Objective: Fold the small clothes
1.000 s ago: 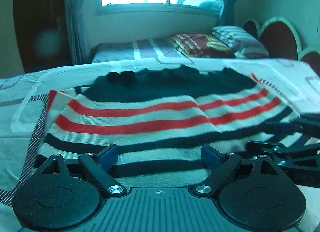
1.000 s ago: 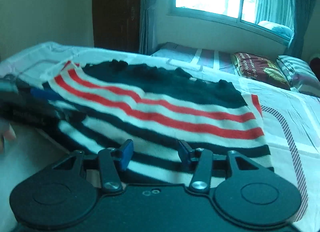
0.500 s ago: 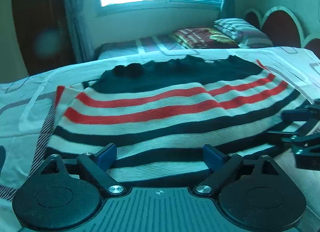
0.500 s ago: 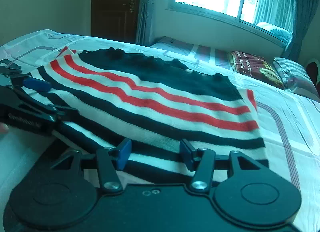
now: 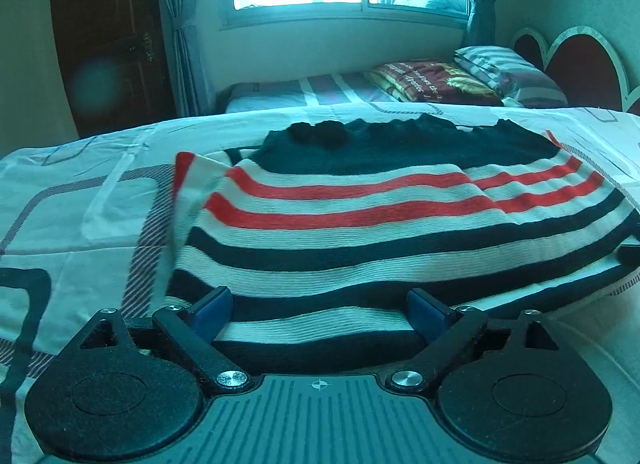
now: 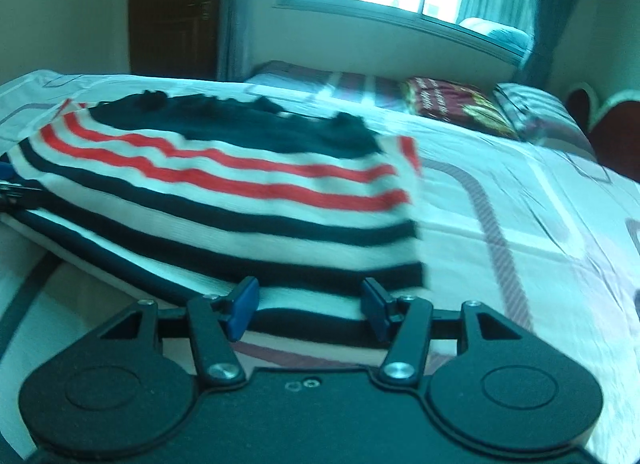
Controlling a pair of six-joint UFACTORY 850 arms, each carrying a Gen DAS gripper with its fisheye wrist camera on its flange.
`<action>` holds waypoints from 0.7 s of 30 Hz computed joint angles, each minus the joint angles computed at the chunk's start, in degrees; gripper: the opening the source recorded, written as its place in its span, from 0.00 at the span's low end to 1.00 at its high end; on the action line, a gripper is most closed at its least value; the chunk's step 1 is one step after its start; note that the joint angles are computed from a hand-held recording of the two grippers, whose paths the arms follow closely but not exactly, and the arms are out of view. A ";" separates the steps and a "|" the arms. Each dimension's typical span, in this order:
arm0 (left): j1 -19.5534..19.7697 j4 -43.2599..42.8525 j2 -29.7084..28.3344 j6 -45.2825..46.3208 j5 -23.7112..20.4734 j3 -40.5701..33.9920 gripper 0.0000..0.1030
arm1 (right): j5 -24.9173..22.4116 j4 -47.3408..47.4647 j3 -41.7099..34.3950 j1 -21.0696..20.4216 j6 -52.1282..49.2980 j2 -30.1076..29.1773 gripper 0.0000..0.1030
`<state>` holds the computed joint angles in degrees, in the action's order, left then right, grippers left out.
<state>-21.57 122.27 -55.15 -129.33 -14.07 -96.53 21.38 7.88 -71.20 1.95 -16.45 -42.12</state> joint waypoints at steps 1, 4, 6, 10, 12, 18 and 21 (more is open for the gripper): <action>0.11 0.82 0.10 -0.76 -0.01 0.23 0.90 | 0.24 -0.54 0.46 -0.44 0.48 0.19 0.53; 0.33 1.93 0.13 -1.59 0.09 0.37 0.90 | 0.34 -6.96 1.34 -1.83 7.33 0.60 0.52; 0.47 1.95 0.18 -1.60 -0.01 0.49 0.90 | 0.62 -7.99 1.70 -2.08 8.69 0.75 0.52; 0.93 3.64 0.41 -2.82 0.34 1.09 0.90 | 1.15 -9.19 2.21 -2.43 11.33 0.86 0.52; 1.15 5.16 0.33 -4.13 0.55 1.14 0.90 | 1.54 -9.92 2.38 -2.59 12.88 0.79 0.52; 1.14 3.61 -0.14 -2.36 0.68 0.68 0.93 | 3.43 -5.82 3.47 -2.02 9.51 0.84 0.52; 1.07 -1.99 -1.19 4.01 1.39 -1.22 0.98 | 6.21 -0.39 3.80 -1.03 4.63 0.19 0.52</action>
<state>-20.50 120.28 -56.35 -125.32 -12.68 -97.75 27.59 7.49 -67.40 0.92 -11.82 -41.93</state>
